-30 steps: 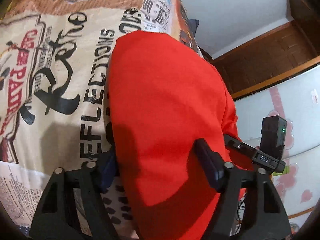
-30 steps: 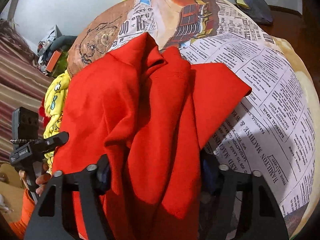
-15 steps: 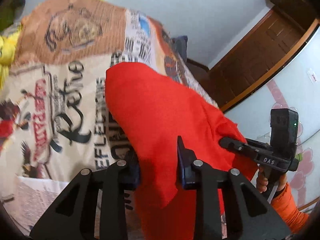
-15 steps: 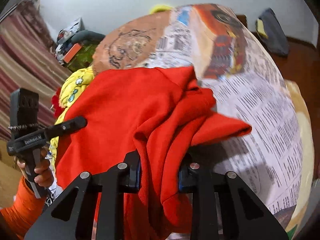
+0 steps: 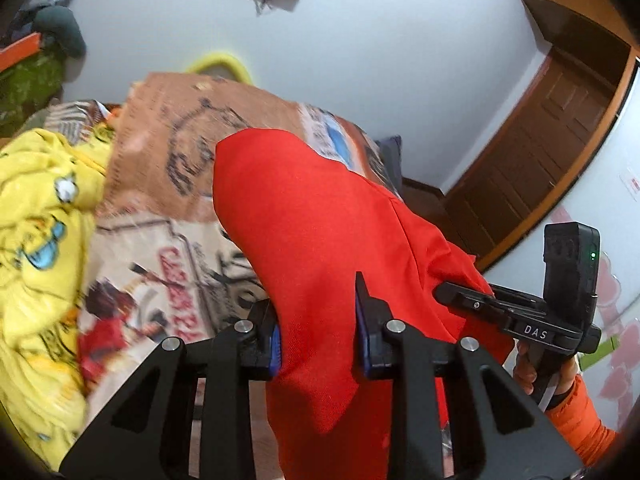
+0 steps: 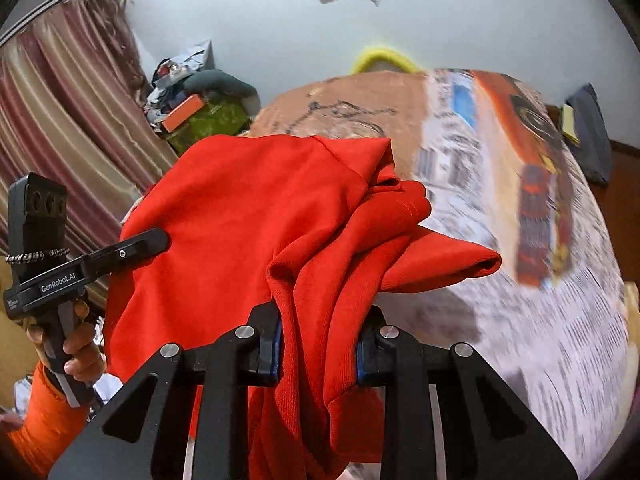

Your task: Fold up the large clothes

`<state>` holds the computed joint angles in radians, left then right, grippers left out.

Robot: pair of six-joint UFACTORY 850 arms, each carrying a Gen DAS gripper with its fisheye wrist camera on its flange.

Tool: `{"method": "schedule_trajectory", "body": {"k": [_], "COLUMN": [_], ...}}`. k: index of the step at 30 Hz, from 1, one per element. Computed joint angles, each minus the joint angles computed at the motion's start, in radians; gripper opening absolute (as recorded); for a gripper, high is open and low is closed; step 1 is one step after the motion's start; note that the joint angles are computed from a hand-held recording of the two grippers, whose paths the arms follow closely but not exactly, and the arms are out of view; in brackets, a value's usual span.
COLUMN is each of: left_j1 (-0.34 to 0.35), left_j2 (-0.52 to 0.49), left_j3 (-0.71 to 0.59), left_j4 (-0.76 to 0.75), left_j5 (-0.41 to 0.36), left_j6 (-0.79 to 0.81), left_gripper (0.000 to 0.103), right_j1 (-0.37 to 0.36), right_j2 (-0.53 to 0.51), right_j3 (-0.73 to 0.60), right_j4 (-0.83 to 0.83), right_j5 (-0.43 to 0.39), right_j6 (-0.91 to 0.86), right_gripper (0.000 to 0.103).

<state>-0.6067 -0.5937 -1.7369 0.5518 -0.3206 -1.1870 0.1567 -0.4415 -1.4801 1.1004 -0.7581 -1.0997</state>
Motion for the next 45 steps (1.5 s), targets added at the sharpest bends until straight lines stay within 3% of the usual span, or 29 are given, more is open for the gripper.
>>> {"method": "schedule_trajectory", "body": {"k": [6, 13, 18, 22, 24, 27, 30, 34, 38, 39, 41, 42, 45], "left_j1": [0.077, 0.158, 0.191, 0.221, 0.221, 0.227, 0.211, 0.165, 0.132, 0.126, 0.109, 0.105, 0.087], "left_j2": [-0.005, -0.070, -0.142, -0.198, -0.207, -0.166, -0.132, -0.111, -0.079, -0.073, -0.071, -0.074, -0.095], "left_j3": [0.015, 0.009, -0.019, -0.027, -0.008, 0.085, 0.128, 0.125, 0.145, 0.150, 0.156, 0.157, 0.148], "left_j4": [-0.006, -0.149, -0.134, -0.218, -0.159, -0.141, -0.059, 0.052, 0.066, 0.071, 0.069, 0.060, 0.029], "left_j5": [0.004, 0.001, -0.053, -0.104, -0.138, -0.071, -0.090, -0.211, -0.227, -0.228, -0.223, -0.221, -0.256], "left_j6": [0.007, 0.123, 0.125, 0.158, 0.099, 0.065, -0.010, -0.045, -0.017, -0.019, -0.026, -0.022, 0.010], "left_gripper": [0.028, 0.028, 0.028, 0.029, 0.033, 0.042, 0.047, 0.051, 0.056, 0.058, 0.070, 0.071, 0.074], "right_j1": [0.079, 0.155, 0.205, 0.220, 0.213, 0.191, 0.172, 0.184, 0.201, 0.202, 0.203, 0.206, 0.220], "right_j2": [-0.118, -0.289, -0.392, -0.459, -0.457, -0.473, -0.449, -0.357, -0.277, -0.262, -0.239, -0.243, -0.248], "right_j3": [-0.152, -0.348, -0.440, -0.493, -0.480, -0.501, -0.458, -0.339, -0.249, -0.232, -0.207, -0.210, -0.208], "right_j4": [-0.037, -0.169, -0.274, -0.330, -0.317, -0.328, -0.318, -0.373, -0.386, -0.373, -0.336, -0.334, -0.407], "right_j5": [0.029, 0.019, 0.022, 0.003, 0.009, -0.042, -0.042, 0.076, 0.188, 0.201, 0.200, 0.194, 0.173], "right_j6": [0.085, 0.272, 0.382, 0.476, 0.487, 0.511, 0.480, 0.440, 0.408, 0.398, 0.377, 0.378, 0.420], "right_gripper": [0.023, 0.022, 0.022, 0.022, 0.024, 0.026, 0.029, 0.032, 0.033, 0.035, 0.048, 0.056, 0.058]}}
